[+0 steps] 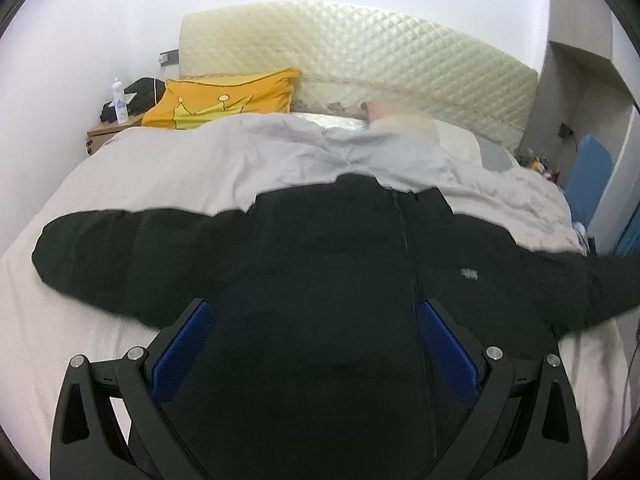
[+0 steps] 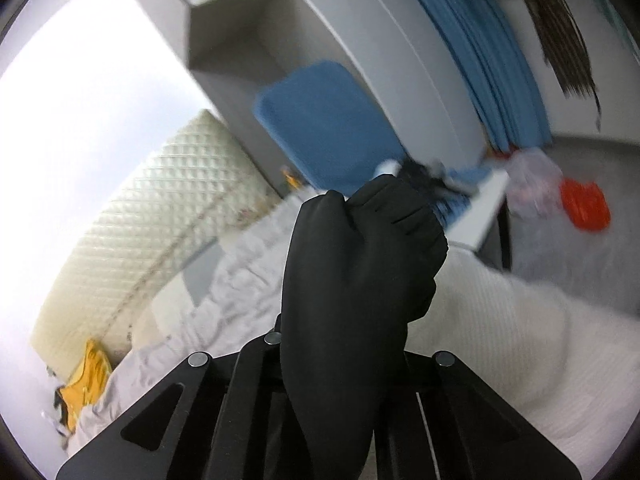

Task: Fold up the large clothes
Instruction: 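Lift the sleeve with the right tool and fold it across the jacket body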

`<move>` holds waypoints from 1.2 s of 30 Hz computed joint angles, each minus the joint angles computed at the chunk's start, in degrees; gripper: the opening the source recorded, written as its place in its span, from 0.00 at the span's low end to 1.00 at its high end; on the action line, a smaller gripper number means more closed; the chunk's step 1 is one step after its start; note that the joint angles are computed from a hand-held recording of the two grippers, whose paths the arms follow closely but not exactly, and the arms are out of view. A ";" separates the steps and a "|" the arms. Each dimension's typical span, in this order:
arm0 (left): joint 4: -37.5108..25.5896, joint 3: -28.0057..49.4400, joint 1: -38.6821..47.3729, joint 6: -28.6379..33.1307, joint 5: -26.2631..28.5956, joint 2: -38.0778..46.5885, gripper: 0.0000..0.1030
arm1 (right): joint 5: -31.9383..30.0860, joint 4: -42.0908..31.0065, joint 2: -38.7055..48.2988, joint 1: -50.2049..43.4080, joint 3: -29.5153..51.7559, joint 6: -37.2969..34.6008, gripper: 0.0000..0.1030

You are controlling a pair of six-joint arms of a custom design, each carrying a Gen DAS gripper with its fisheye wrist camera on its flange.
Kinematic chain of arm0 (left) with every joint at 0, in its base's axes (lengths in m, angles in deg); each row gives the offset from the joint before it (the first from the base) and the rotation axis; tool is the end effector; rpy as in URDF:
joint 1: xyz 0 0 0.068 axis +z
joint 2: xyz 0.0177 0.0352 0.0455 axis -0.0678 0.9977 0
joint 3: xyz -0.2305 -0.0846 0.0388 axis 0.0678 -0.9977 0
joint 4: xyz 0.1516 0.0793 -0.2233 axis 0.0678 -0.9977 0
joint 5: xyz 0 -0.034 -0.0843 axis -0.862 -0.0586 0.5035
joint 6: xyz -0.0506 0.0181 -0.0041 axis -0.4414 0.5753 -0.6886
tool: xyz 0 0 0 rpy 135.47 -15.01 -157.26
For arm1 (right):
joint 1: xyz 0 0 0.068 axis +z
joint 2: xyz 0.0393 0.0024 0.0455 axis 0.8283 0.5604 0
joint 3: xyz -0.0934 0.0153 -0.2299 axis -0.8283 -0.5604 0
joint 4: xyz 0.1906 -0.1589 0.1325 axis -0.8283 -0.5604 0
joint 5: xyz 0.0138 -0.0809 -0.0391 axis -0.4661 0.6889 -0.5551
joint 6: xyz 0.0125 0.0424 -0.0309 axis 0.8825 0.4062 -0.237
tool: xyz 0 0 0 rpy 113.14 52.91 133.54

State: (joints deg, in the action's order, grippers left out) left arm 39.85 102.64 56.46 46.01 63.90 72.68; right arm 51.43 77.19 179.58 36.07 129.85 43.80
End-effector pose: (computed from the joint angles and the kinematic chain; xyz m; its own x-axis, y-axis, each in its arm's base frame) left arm 0.1630 0.2541 0.1533 -0.5985 -0.3472 -0.7220 -0.4353 0.8975 -0.0709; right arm 0.4111 -0.1342 0.1960 -0.4137 0.5416 -0.7318 0.1858 0.8371 0.5145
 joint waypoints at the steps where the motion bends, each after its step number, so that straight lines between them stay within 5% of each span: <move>1: -1.32 -1.21 0.68 1.77 0.28 -1.71 0.99 | 0.00 -1.17 -1.98 0.37 -0.02 -0.43 0.05; 7: -7.49 -7.77 5.43 8.72 3.58 -11.67 1.00 | 0.35 -8.94 -14.21 5.04 0.00 -2.59 0.05; 18: -2.60 -12.19 8.84 10.64 6.91 -14.75 0.99 | 15.73 -23.14 -24.06 30.89 12.10 -9.89 0.06; 26: -0.11 -8.97 11.84 11.66 8.46 -7.54 0.99 | 25.82 -21.33 -14.51 56.15 17.64 -10.96 0.09; 36: 5.34 -4.67 15.42 12.48 7.06 1.71 0.99 | 27.65 -16.95 6.12 76.44 22.68 -10.37 0.10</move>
State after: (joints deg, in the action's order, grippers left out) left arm 45.19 97.96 71.88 58.50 70.96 74.39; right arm 79.08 60.24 185.69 112.52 152.53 33.43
